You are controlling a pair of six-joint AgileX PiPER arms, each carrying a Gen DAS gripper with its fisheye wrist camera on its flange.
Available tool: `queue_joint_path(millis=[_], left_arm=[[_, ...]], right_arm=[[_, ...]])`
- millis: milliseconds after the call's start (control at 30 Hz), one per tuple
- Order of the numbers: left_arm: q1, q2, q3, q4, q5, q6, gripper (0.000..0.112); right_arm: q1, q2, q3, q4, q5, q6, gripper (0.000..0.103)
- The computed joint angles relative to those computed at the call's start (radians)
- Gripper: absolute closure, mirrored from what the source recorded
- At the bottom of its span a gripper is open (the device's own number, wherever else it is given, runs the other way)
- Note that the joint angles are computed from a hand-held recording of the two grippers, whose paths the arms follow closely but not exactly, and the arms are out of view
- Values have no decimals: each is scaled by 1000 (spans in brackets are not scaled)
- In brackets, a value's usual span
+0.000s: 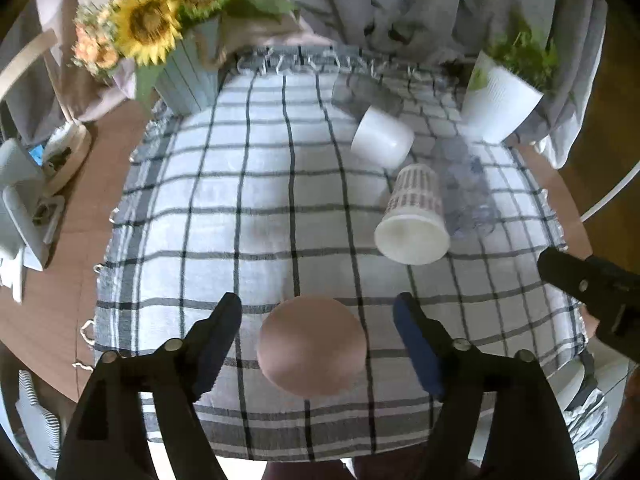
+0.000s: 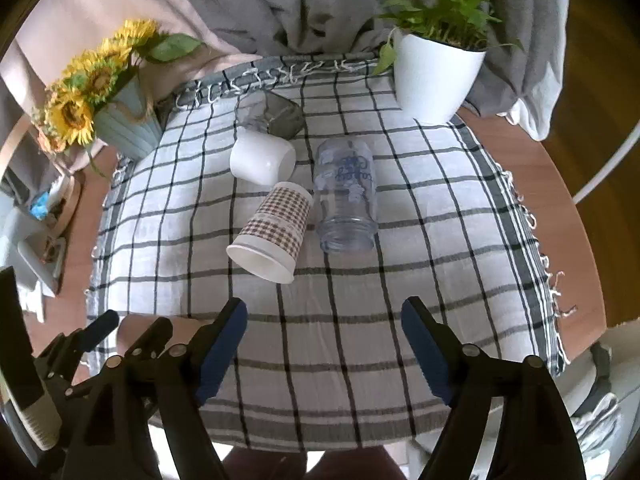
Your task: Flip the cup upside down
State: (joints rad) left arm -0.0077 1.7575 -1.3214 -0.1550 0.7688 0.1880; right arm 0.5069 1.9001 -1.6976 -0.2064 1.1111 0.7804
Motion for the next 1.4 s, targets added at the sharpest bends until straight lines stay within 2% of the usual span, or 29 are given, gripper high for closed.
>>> queue_joint_path(millis=[67, 233, 433, 500, 633, 800, 1067, 1400], left_arm=[[-6, -44, 20, 39, -13, -35, 21], [-20, -146, 73, 160, -35, -129, 12], [-16, -274, 189, 303, -103, -220, 10], [11, -314, 224, 279, -120, -197, 10], [55, -367, 262, 252, -140, -178, 10], [117, -426, 297, 169, -168, -110, 10], [159, -492, 335, 121, -212, -28, 10], [206, -522, 353, 42, -225, 68, 10]], right_arm=[[10, -30, 23, -10, -4, 21, 21], [63, -112, 83, -71, -13, 67, 17], [148, -179, 126, -170, -15, 140, 16], [178, -208, 153, -215, -21, 186, 15], [268, -272, 219, -389, -8, 382, 9], [337, -308, 261, -473, -14, 497, 7], [411, -273, 233, -493, 11, 480, 5], [458, -274, 228, -540, 56, 566, 5]])
